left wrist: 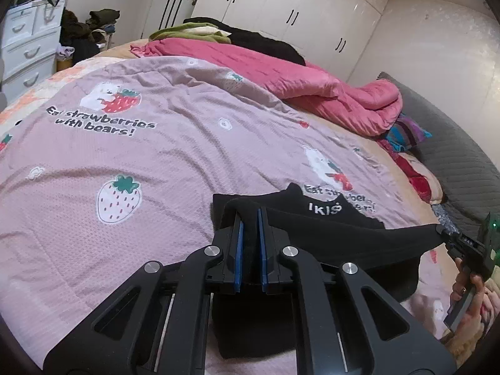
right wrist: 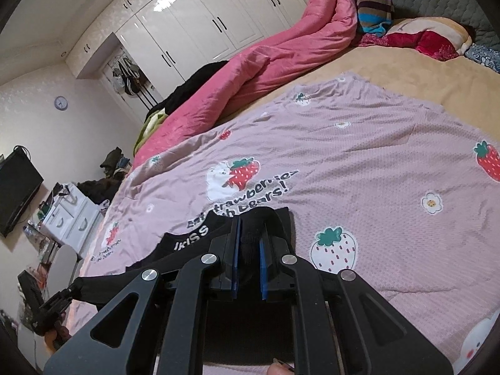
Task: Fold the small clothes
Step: 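Lift the hem with both grippers and fold it toward the collar, then lower the hem onto the collar and open both grippers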
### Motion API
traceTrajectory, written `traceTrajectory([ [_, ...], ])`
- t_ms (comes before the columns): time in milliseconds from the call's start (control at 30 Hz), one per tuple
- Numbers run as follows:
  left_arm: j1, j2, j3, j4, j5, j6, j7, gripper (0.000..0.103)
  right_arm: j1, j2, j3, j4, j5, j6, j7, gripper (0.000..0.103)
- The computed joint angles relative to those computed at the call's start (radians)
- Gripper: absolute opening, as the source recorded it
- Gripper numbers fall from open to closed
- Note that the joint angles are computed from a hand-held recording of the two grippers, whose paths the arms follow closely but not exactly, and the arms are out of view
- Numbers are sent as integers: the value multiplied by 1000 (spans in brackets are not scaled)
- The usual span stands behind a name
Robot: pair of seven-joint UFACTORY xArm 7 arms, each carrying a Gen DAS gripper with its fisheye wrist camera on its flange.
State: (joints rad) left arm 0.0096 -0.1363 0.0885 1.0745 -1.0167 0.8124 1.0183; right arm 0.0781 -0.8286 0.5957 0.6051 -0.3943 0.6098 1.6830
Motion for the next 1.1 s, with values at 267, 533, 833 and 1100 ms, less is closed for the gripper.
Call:
traceTrajectory([
  [267,-8,33,-20,-9,7,-55,-2,3,-11,63,9,-6,-24,-1,5,9],
  [533,-7,20,-22,-35,-1,-93,-17,12,4,97,14,4,-67,58,34,22],
  [833,-53,-110,-7,-145,25,-80,63,12,36,97,52,38,-120,160,58,18],
  [1100,-116,-134,-37,-240,191,-99,60,11,126,374,25,177,-170,212,-104,13],
])
